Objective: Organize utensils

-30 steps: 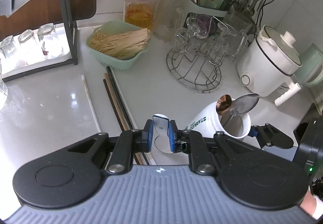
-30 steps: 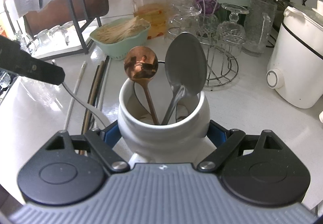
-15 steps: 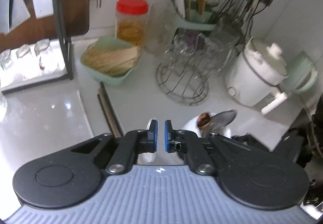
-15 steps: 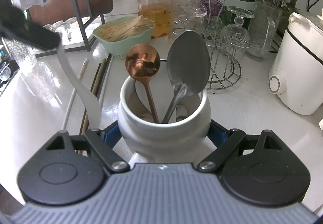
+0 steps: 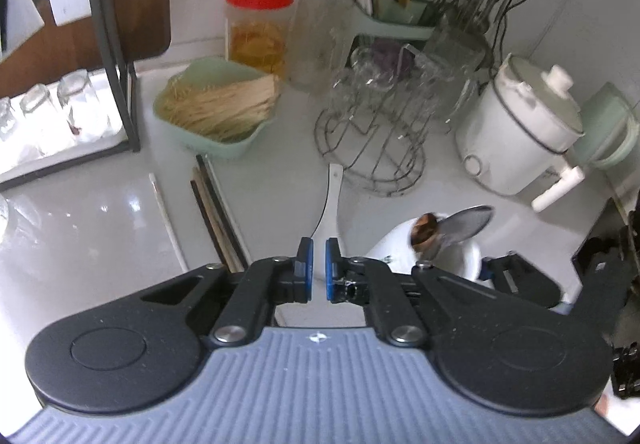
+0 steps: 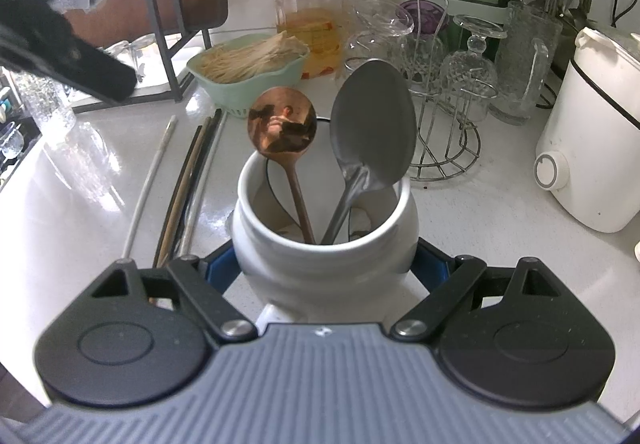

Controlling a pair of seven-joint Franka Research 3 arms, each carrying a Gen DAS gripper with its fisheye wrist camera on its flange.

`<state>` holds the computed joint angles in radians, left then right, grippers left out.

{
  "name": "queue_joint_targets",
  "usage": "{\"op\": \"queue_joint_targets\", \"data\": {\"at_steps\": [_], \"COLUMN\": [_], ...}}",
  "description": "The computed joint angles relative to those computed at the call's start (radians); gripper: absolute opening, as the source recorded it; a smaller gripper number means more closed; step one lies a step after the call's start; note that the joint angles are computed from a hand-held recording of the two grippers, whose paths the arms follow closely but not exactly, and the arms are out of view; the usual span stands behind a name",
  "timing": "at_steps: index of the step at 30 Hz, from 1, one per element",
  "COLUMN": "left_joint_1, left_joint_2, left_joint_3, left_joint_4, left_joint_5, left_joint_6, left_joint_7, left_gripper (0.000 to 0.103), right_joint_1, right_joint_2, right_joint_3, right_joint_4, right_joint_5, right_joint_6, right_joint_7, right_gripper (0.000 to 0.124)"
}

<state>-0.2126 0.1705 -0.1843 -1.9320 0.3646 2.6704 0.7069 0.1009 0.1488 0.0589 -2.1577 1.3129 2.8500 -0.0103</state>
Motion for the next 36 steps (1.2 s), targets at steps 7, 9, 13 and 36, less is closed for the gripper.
{"op": "queue_joint_targets", "data": {"at_steps": [7, 9, 13, 36], "left_joint_1": [0.022, 0.020, 0.019, -0.038], "left_joint_2": [0.112, 0.158, 0.243, 0.755], "left_joint_3": [-0.005, 0.000, 0.011, 0.091], "left_joint_4": [0.069, 0.118, 0.209, 1.010], "left_joint_5": [-0.073, -0.084, -0.108, -0.112], "left_joint_6": [0.017, 0.000, -0.024, -0.526], "left_joint_7": [0.100, 0.108, 0.098, -0.208], "left_gripper": [0.008, 0.010, 0.029, 0.043], "right_joint_1": [-0.007, -0.010, -0.018, -0.053], "right_joint_2": [0.002, 0.003, 0.011, 0.038], "right_joint_3": [-0.008, -0.009, -0.012, 0.001], "right_joint_4": [0.006, 0.007, 0.016, 0.054], "right_joint_5": [-0.048, -0.066, -0.104, -0.117], "right_joint_6": [-0.024, -0.023, -0.026, -0.071], "right_joint_7": [0.024, 0.042, 0.078, 0.055], "right_gripper": [0.091, 0.091, 0.091, 0.091]}}
